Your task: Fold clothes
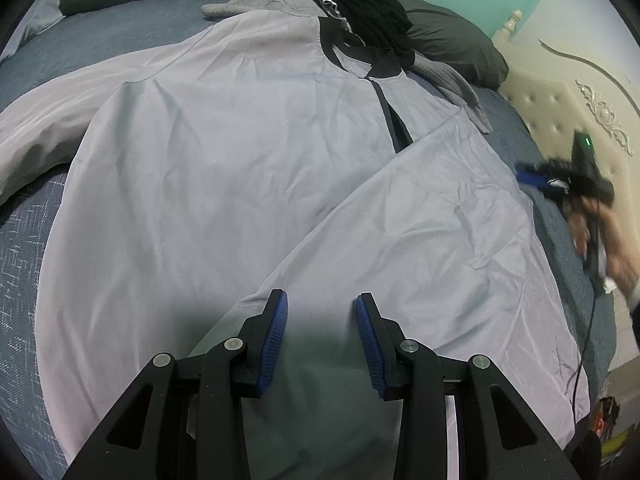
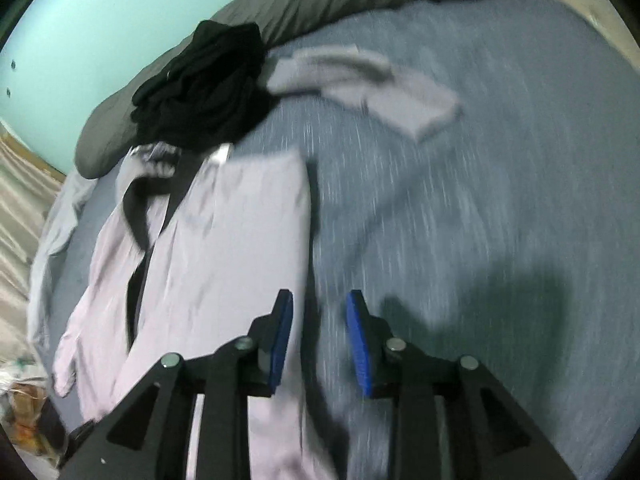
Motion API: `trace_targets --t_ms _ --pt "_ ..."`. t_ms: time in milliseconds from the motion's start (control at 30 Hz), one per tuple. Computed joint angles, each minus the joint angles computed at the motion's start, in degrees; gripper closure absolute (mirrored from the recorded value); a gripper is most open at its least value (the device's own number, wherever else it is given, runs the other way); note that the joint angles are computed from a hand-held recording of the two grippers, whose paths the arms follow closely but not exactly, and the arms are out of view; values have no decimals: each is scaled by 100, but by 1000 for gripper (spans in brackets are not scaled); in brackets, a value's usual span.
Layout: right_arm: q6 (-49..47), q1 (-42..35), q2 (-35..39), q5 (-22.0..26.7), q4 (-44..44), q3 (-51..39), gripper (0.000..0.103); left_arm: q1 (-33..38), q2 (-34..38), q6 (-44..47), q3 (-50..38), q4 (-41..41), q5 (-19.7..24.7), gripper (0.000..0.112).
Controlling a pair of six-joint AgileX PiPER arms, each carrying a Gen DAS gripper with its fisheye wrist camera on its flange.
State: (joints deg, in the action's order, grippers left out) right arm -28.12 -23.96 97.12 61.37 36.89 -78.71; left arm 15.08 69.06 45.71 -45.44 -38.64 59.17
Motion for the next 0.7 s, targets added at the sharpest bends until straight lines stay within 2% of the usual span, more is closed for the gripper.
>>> trace_targets --t_ms 167,333,400,500,700 --pt "-725 -586 -509 176 757 1126 75 -2 -18 -19 15 11 9 73" --pt "-1196 -829 -557 318 1303 1570 76 25 46 6 -37 -2 45 73" --pt "-1211 -816 -573 309 1326 1632 90 43 60 31 -41 -13 57 73" --pt "-1212 -848 -578 248 1376 1712 95 71 90 67 -54 -35 79 73" --pt "-1198 -955 -527 58 1492 1848 96 97 124 85 -104 -45 144 73"
